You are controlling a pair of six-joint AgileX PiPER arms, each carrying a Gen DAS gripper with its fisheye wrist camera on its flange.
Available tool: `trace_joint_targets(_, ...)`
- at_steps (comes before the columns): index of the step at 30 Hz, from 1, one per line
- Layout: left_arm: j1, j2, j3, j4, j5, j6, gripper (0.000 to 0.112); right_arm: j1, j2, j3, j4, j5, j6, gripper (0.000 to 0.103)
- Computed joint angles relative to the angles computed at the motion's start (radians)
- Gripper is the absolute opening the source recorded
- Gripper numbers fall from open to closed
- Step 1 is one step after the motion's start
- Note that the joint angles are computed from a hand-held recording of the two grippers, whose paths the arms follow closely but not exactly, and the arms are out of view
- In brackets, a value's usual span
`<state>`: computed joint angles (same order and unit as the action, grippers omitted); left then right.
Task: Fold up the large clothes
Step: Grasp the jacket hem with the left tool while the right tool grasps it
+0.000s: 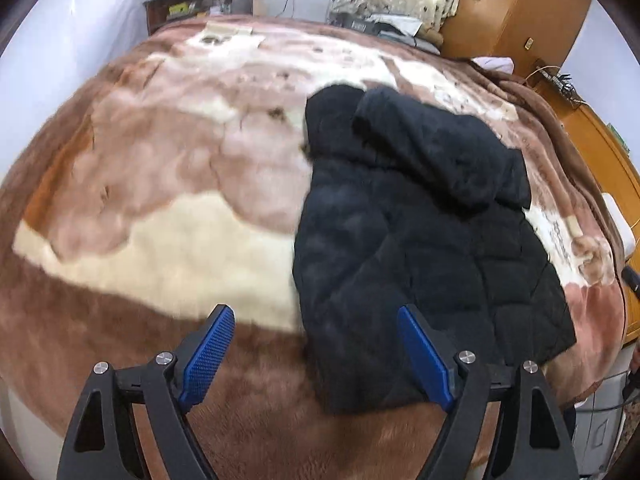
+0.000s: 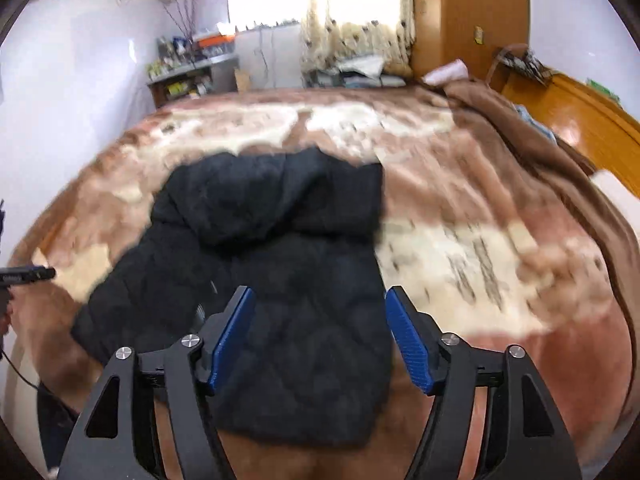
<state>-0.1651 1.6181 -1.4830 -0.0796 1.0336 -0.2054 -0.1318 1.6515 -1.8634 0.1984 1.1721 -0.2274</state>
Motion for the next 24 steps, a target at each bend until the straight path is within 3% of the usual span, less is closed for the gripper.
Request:
trace_joint_targets(4,-0.022,-0.04,0.155,-0.036,-0.089,0.003,0.083,-0.045,-0.111,0.276,-0.01,-0.101,-0.002,0.068)
trace_joint_targets(9,-0.062,-0.035,0.253,-0.037,-0.161,-0.041,0.083,-0.11,-0.162,0.481,0.042,-0.175,-0.042,0.069)
trace_joint_targets(16,-0.086,0.018,0.294,-0.031,-0.222,-0.1,0.083,-0.168,-0.112,0.559,0.148,-0.228,-0.046,0.074)
trace_joint_targets(18,-0.064,0.04,0.305,-0.094,-0.238,-0.08,0.083,-0.166,-0.092,0.565,0.148,-0.241,-0.031,0.074)
trace_joint_targets(24,-0.077,0.08,0.289,-0.091,-0.26,-0.106,0.083,-0.142,-0.047,0.563,0.174,-0.252,-0.042,0.074)
